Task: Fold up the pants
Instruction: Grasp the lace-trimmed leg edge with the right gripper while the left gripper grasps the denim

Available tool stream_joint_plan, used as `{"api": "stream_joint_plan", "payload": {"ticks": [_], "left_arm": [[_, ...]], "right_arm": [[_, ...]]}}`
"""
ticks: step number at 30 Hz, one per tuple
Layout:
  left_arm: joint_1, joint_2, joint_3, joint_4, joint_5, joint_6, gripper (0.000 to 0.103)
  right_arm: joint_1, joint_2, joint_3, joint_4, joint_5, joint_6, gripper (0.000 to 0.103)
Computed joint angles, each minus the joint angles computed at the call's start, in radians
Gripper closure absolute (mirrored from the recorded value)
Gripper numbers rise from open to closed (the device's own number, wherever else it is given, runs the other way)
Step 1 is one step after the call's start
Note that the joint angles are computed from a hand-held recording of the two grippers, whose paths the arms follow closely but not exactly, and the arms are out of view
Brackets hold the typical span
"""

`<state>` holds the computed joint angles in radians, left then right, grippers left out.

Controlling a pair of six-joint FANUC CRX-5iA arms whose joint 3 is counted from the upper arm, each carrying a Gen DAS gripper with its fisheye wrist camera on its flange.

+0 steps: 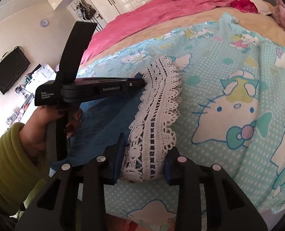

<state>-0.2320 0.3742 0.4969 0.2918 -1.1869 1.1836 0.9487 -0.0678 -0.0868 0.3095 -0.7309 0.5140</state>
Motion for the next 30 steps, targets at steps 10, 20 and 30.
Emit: {"api": "stream_joint_plan", "payload": {"ticks": [10,20,30], "left_arm": [[0.062,-0.107,-0.118,0.1,0.08,-0.018,0.1],[0.178,-0.221,-0.239,0.158,0.138,-0.048,0.1],[0.283,-0.278,-0.347,0.193,0.157,-0.071,0.1]], "right_arm": [[0.04,0.007,0.043,0.081,0.028,0.043,0.073],[0.085,0.15,0.274,-0.015,-0.023,0.274,0.073],[0.126,0.34,0.54,-0.121,-0.169,0.452,0.073]]}}
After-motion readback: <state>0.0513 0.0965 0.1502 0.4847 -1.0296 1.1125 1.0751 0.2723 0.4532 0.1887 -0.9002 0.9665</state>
